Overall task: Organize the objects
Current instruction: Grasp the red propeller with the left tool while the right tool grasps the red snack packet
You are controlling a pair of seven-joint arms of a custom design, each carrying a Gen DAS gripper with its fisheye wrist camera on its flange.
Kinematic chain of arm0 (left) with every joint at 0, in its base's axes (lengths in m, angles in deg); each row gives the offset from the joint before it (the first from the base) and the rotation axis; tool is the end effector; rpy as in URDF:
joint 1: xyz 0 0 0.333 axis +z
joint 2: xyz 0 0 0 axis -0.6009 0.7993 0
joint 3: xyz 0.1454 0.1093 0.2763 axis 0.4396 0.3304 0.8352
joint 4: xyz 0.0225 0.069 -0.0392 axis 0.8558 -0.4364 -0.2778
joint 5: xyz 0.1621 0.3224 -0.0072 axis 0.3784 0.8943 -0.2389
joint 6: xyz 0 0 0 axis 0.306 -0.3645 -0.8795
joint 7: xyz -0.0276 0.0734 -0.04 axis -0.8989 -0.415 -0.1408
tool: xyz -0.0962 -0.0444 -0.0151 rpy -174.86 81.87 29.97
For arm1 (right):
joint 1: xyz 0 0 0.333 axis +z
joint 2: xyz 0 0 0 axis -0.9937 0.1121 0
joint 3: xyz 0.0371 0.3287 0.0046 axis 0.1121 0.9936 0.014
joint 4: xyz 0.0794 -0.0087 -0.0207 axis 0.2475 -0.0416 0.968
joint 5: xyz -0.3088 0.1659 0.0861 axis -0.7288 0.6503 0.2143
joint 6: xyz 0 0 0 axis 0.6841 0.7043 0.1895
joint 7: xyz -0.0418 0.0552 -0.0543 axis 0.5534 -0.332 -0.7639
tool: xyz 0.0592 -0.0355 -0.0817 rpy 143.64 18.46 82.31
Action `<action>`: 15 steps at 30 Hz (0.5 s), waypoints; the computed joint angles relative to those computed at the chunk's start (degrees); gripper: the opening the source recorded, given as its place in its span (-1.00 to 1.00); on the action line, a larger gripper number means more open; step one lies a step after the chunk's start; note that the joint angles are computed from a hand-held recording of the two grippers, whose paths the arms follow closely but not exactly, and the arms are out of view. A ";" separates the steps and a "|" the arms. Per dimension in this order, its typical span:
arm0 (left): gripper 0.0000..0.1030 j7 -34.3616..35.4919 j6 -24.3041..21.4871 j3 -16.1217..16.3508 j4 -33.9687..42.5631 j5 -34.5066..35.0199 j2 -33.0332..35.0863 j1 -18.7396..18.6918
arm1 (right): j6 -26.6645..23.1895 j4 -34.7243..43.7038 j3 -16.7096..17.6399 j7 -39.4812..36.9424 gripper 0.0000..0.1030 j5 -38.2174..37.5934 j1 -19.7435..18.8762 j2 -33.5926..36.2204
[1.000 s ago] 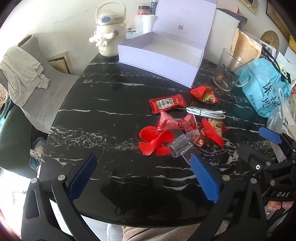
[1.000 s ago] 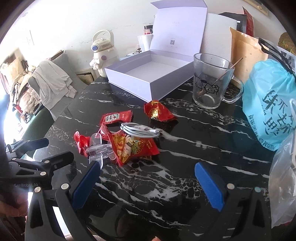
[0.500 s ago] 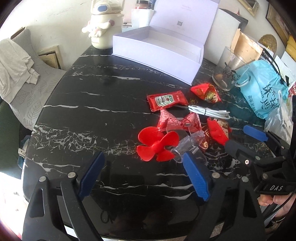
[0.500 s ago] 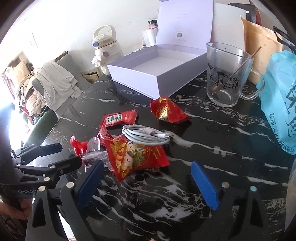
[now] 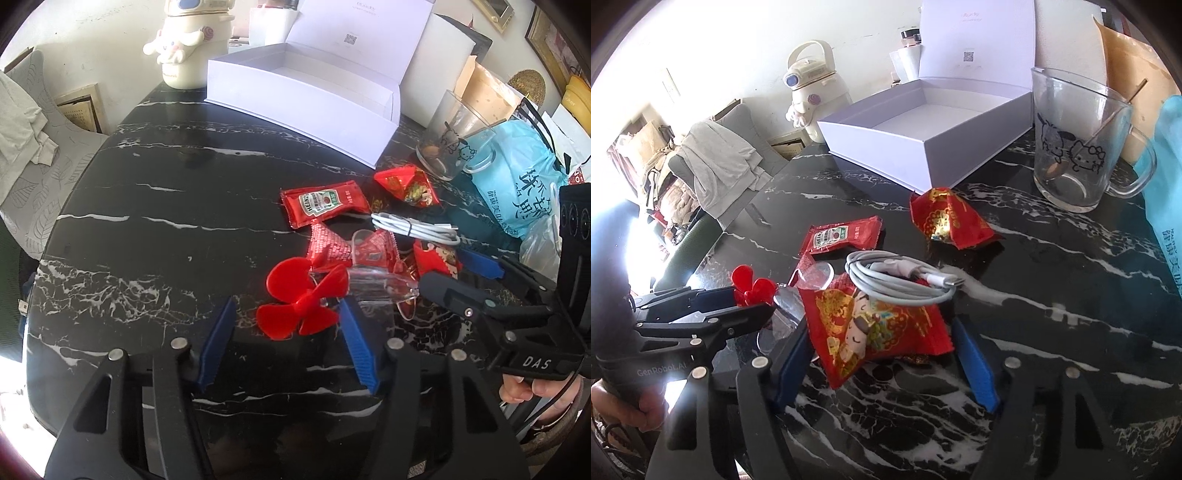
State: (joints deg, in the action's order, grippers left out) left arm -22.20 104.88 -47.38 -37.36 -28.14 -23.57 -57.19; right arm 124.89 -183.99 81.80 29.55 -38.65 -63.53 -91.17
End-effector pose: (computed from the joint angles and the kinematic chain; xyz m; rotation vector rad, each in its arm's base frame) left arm 0.4833 -0.3678 0.4843 -1.9809 2.0266 -0.7719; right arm 0.4893 0.2108 0.4835 -1.9474 1.4914 -0.1954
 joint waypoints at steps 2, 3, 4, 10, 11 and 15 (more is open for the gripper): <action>-0.04 0.11 0.69 0.03 -0.09 0.35 0.11 0.00 | 0.20 -0.11 -0.04 -1.37 0.33 1.52 0.17 -0.11; -0.06 0.36 1.03 -0.03 -0.21 0.20 0.13 0.10 | 0.78 -0.30 0.00 -1.91 0.28 2.06 0.27 -0.19; -0.10 0.31 1.35 0.00 -0.28 0.32 0.15 0.11 | 1.33 -0.45 0.02 -2.64 0.25 2.76 0.38 -0.32; -0.39 1.37 4.71 -0.48 -1.27 -2.33 0.35 1.24 | 2.81 -1.08 0.07 -5.90 0.04 5.18 0.75 -0.94; -0.41 1.97 5.30 -0.69 -1.45 -3.05 0.40 1.48 | 3.13 -1.28 0.08 -6.19 0.00 5.41 0.79 -1.06; -0.48 1.97 6.28 -0.61 -1.81 -2.91 0.26 1.34 | 3.03 -1.45 -0.21 -8.80 -0.08 8.68 1.06 -1.45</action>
State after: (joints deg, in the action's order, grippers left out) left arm -20.22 111.16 -48.00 -39.17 -31.04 -23.31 -55.86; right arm 127.92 -185.44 81.59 20.75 -29.97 -62.47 -92.62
